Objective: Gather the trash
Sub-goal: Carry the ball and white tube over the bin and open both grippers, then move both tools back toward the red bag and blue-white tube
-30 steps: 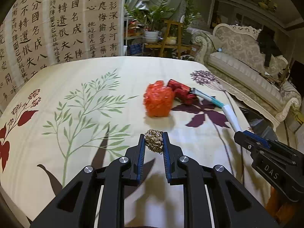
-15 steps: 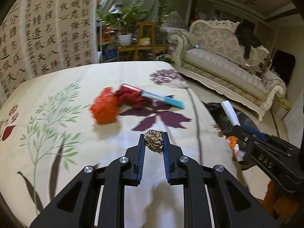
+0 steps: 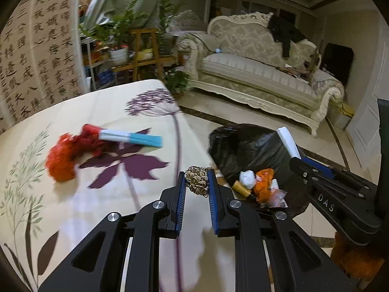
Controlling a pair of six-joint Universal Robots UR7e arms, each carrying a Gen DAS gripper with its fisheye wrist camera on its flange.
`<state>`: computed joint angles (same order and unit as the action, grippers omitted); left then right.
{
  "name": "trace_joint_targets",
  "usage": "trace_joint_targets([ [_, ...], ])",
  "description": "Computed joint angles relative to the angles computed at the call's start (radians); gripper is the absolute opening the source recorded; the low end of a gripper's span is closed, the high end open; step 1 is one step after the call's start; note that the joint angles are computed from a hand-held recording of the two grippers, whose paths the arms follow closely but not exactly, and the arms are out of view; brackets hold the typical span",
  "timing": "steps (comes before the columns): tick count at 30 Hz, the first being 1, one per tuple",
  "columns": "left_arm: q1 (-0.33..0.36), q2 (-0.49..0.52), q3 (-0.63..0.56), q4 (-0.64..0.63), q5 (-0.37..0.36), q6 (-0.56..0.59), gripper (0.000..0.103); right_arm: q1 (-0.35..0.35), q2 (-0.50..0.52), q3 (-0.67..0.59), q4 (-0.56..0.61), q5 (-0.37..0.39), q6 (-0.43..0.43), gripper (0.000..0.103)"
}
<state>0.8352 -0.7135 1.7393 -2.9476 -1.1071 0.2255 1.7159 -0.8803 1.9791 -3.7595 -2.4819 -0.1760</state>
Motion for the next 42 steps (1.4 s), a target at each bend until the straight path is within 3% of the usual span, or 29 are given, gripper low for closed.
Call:
trace_joint_targets([
  [29,-0.051,0.207,-0.195,0.105,0.019,0.066,0.020,-0.141,-0.065,0.047,0.000,0.051,0.074,0.022],
  [31,-0.054,0.207,-0.194,0.112,0.021,0.059,0.024,-0.143,-0.067,0.050,-0.002,0.054,0.080,0.025],
  [33,-0.053,0.206,-0.194,0.110,0.025,0.052,0.042,-0.143,-0.066,0.050,-0.013,0.050,0.084,0.038],
  [35,-0.053,0.203,-0.190,0.096,0.027,0.042,0.050,-0.141,-0.066,0.053,-0.020,0.046,0.085,0.039],
  [42,-0.049,0.183,-0.172,0.081,0.045,0.029,0.066,-0.124,-0.063,0.045,-0.040,0.026,0.069,0.051],
])
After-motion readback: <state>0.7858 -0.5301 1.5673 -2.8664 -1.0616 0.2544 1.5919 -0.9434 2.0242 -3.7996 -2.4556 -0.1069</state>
